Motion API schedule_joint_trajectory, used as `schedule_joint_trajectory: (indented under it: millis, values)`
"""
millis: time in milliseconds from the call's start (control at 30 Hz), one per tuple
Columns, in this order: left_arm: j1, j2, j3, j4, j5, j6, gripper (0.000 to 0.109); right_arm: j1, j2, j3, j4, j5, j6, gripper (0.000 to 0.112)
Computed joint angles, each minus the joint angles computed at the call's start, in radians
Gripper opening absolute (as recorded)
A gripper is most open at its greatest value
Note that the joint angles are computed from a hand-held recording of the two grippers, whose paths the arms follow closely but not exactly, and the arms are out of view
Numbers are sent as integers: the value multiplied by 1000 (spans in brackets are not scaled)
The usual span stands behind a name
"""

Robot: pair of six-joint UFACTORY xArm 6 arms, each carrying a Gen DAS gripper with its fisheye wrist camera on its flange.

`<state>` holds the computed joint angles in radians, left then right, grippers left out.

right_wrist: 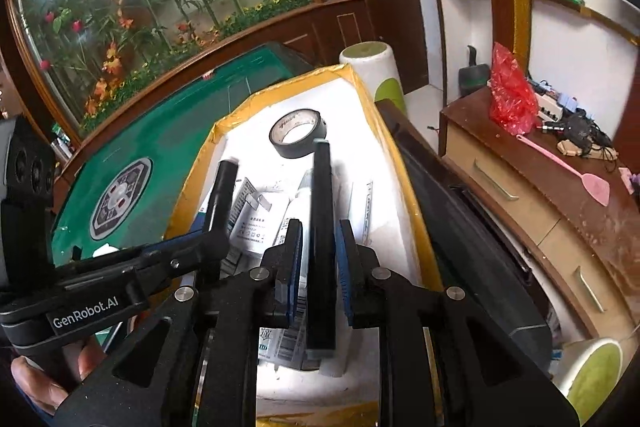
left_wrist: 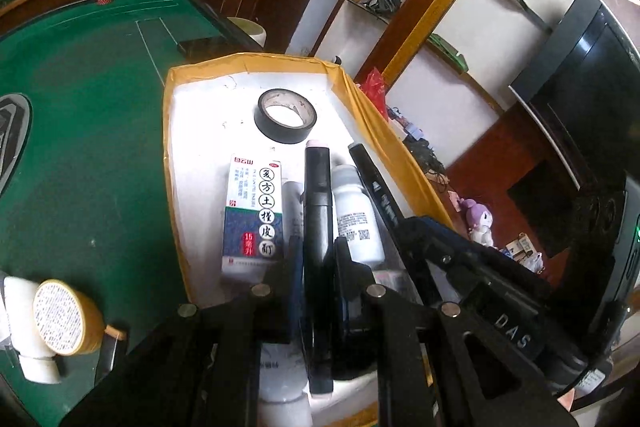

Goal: Organize rigid objects
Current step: 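Carry both black markers into the white tray and open both tools, then grasp the white square charger with the right tool while the left grasps the black lipstick tube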

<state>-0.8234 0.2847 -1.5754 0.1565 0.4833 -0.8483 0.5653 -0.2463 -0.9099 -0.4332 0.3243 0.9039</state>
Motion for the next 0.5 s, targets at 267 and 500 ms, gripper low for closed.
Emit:
schedule_joint_trajectory:
  millis: [267,500]
  values:
    - [-4,-66,86,-27,-35,24,15,33,-41,8,-114,10,120,24]
    - [7,-132,183,-21,-101,2,53,92,-44,-29,-238,26,214,24]
